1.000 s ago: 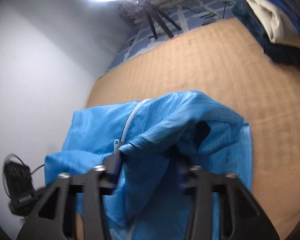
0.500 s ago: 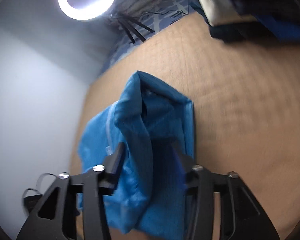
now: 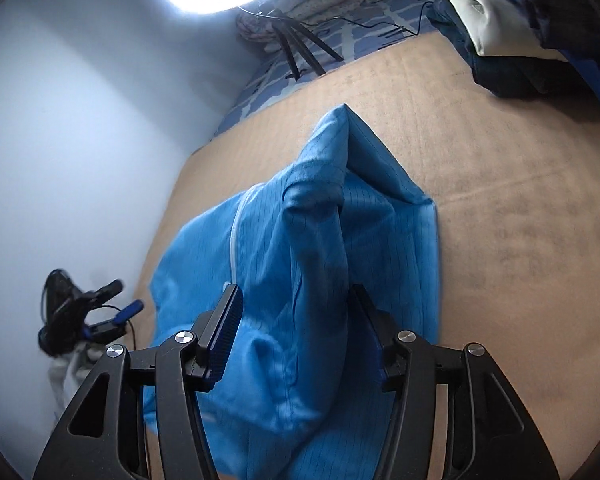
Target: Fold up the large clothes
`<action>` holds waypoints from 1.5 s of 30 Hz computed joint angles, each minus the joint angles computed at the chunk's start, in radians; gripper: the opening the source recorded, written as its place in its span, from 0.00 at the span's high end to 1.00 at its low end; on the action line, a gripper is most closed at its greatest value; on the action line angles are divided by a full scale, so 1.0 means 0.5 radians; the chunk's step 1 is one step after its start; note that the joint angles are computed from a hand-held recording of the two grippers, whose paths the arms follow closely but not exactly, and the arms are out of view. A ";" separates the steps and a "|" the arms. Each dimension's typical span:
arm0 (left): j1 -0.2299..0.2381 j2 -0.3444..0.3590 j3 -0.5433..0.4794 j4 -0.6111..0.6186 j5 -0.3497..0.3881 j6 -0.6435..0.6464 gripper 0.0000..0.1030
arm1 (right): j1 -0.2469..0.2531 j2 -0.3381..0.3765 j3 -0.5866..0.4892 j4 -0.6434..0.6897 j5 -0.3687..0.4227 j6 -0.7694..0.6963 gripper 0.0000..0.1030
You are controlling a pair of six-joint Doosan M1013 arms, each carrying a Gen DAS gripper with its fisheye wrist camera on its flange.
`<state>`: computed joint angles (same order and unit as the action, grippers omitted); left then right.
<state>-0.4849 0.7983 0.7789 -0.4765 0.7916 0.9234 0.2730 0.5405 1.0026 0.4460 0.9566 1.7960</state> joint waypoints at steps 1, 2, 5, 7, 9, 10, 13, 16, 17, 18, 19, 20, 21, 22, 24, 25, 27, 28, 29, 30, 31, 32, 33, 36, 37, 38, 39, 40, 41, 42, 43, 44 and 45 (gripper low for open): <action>0.002 0.051 -0.066 -0.045 0.031 0.042 0.37 | -0.005 0.012 -0.010 0.018 0.002 -0.002 0.56; 0.007 0.049 -0.048 -0.073 0.034 0.088 0.39 | -0.012 0.015 -0.003 0.058 -0.010 -0.014 0.64; -0.006 0.103 -0.144 -0.027 0.118 0.138 0.99 | -0.049 0.045 -0.012 0.236 0.032 -0.041 0.95; -0.026 0.093 -0.156 0.063 0.121 0.169 0.99 | -0.062 0.019 0.044 0.312 -0.020 -0.052 0.98; -0.038 0.055 -0.125 0.101 0.110 0.207 0.99 | -0.077 -0.018 0.108 0.408 -0.060 -0.074 0.99; -0.038 0.026 -0.086 0.085 0.092 0.232 1.00 | -0.089 -0.044 0.157 0.510 -0.084 -0.096 0.99; -0.036 -0.089 0.091 0.022 -0.016 0.320 1.00 | -0.112 -0.142 0.325 0.797 -0.170 -0.224 0.99; -0.032 -0.153 0.224 0.020 0.005 0.365 1.00 | -0.115 -0.239 0.480 0.916 -0.214 -0.334 0.99; -0.030 -0.151 0.237 0.021 0.047 0.379 1.00 | -0.107 -0.254 0.506 0.855 -0.190 -0.319 0.99; -0.032 -0.143 0.238 0.026 0.074 0.363 1.00 | -0.088 -0.258 0.504 0.694 -0.132 -0.306 0.99; -0.032 -0.141 0.250 0.021 0.080 0.355 1.00 | -0.071 -0.247 0.481 0.561 -0.076 -0.292 0.95; -0.032 -0.147 0.268 0.012 0.073 0.359 1.00 | -0.063 -0.243 0.472 0.497 -0.041 -0.289 0.94; -0.033 -0.150 0.280 -0.001 0.061 0.370 1.00 | -0.061 -0.232 0.454 0.454 0.030 -0.331 0.94; -0.034 -0.154 0.287 -0.005 0.048 0.383 1.00 | -0.065 -0.229 0.447 0.465 0.059 -0.358 0.92; -0.036 -0.158 0.281 0.009 0.051 0.409 1.00 | -0.091 -0.239 0.444 0.513 0.089 -0.421 0.80; -0.037 -0.156 0.268 0.027 0.066 0.412 1.00 | -0.111 -0.259 0.464 0.570 0.053 -0.478 0.65; -0.035 -0.157 0.257 0.050 0.091 0.419 1.00 | -0.153 -0.304 0.515 0.697 -0.043 -0.586 0.42; -0.035 -0.158 0.255 0.057 0.100 0.423 1.00 | -0.166 -0.303 0.510 0.735 -0.068 -0.602 0.39; -0.035 -0.152 0.242 0.067 0.112 0.419 1.00 | -0.195 -0.304 0.520 0.821 -0.112 -0.626 0.39; -0.037 -0.151 0.239 0.075 0.115 0.411 1.00 | -0.220 -0.282 0.511 0.900 -0.125 -0.626 0.39; -0.039 -0.149 0.238 0.077 0.116 0.407 1.00 | -0.244 -0.263 0.513 0.994 -0.130 -0.638 0.39; -0.039 -0.153 0.248 0.076 0.109 0.408 1.00 | -0.263 -0.229 0.490 1.070 -0.117 -0.629 0.39; -0.039 -0.155 0.255 0.069 0.098 0.408 1.00 | -0.272 -0.190 0.462 1.112 -0.117 -0.597 0.39; -0.028 -0.168 0.293 -0.005 0.060 0.441 1.00 | -0.295 -0.071 0.381 1.304 -0.070 -0.572 0.39; -0.023 -0.169 0.298 -0.042 0.060 0.466 1.00 | -0.294 -0.036 0.350 1.314 -0.072 -0.539 0.39; -0.016 -0.166 0.296 -0.083 0.066 0.497 1.00 | -0.295 -0.012 0.320 1.311 -0.068 -0.511 0.39; -0.011 -0.163 0.289 -0.108 0.079 0.523 1.00 | -0.297 0.036 0.272 1.310 -0.055 -0.461 0.39; -0.006 -0.157 0.274 -0.113 0.103 0.533 1.00 | -0.298 0.074 0.235 1.324 -0.040 -0.427 0.39; -0.003 -0.152 0.261 -0.120 0.121 0.535 0.99 | -0.298 0.110 0.194 1.333 -0.027 -0.393 0.39; 0.004 -0.147 0.249 -0.138 0.140 0.541 0.91 | -0.289 0.136 0.156 1.319 -0.036 -0.362 0.40; 0.013 -0.144 0.243 -0.167 0.142 0.546 0.70 | -0.278 0.158 0.119 1.286 -0.051 -0.335 0.47; 0.018 -0.147 0.248 -0.183 0.123 0.546 0.58 | -0.267 0.183 0.054 1.199 -0.060 -0.313 0.54; 0.021 -0.154 0.262 -0.196 0.083 0.546 0.45 | -0.258 0.205 -0.021 1.081 -0.046 -0.291 0.77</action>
<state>-0.4743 0.7212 0.9099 -0.5745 0.8332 1.1963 0.1442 0.6431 0.9920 0.9867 0.9336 1.6503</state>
